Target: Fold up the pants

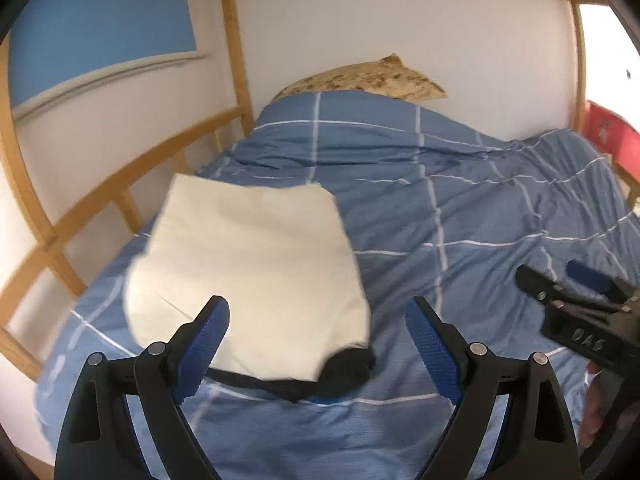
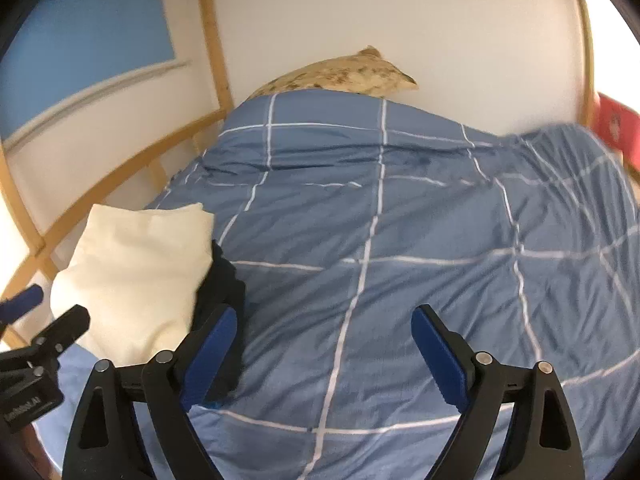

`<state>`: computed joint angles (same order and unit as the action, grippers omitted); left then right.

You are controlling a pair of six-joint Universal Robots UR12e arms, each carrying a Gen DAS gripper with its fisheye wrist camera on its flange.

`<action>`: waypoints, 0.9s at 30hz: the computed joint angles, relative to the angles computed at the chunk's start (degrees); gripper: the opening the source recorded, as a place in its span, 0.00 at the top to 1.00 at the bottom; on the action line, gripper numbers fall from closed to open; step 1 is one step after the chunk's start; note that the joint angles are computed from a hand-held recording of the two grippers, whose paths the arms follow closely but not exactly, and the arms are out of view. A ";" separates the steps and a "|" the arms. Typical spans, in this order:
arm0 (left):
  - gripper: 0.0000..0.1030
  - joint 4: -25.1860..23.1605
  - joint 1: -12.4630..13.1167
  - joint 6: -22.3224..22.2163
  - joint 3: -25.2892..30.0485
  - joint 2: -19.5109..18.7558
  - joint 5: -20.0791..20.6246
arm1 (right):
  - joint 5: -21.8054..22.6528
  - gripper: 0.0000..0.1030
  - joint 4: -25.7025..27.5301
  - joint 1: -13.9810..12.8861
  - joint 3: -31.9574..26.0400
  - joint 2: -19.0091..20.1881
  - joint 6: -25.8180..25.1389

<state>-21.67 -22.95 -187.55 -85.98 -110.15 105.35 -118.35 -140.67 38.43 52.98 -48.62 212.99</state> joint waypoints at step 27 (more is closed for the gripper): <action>0.01 23.13 -4.08 -0.96 -10.23 -1.61 5.11 | -6.91 0.12 -29.88 1.35 19.33 -3.23 -7.41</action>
